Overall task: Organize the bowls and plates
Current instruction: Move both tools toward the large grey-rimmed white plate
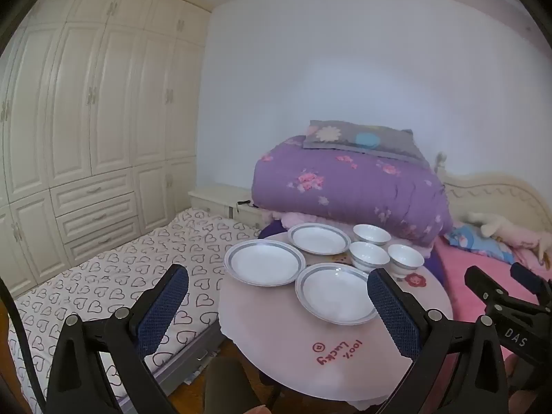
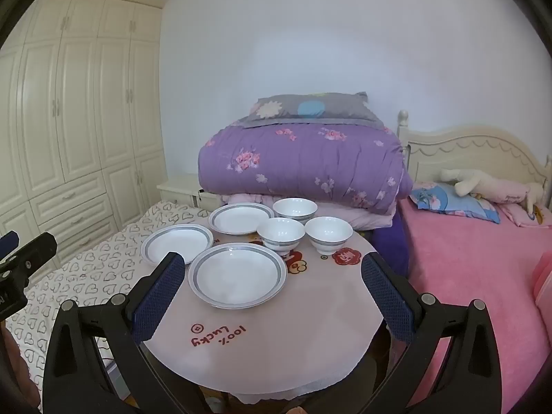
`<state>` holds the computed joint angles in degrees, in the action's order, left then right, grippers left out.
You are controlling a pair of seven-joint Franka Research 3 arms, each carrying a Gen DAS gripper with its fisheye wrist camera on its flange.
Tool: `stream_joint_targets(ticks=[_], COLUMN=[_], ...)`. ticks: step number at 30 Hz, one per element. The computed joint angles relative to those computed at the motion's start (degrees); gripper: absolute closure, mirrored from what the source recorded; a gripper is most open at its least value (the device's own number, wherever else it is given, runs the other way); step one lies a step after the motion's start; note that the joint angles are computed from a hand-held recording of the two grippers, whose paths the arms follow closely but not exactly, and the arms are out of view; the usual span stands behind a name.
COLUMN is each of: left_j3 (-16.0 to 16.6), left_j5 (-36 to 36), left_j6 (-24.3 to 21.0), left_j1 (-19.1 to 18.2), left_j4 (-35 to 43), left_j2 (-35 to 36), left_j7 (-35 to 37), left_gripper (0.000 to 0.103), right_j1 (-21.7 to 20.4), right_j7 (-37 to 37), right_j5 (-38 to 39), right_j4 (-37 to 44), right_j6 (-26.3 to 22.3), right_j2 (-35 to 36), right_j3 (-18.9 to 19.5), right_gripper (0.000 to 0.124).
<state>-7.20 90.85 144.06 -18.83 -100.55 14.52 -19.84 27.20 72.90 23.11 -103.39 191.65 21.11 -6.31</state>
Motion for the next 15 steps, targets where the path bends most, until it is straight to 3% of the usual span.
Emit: stream_joint_targets(ticks=[15], left_j3=[-0.3], left_j5=[3.5], left_j6=[-2.1], left_j1=[-0.3], left_j4=[-1.2], left_j2=[-0.8], left_j7=[-4.8], left_gripper=[0.001], right_j1=[-2.8], right_j7=[-0.2], right_j5=[-0.1], right_j4=[0.2], right_j6=[0.8], right_j2=[0.2], right_j3=[3.0], right_gripper=[0.021])
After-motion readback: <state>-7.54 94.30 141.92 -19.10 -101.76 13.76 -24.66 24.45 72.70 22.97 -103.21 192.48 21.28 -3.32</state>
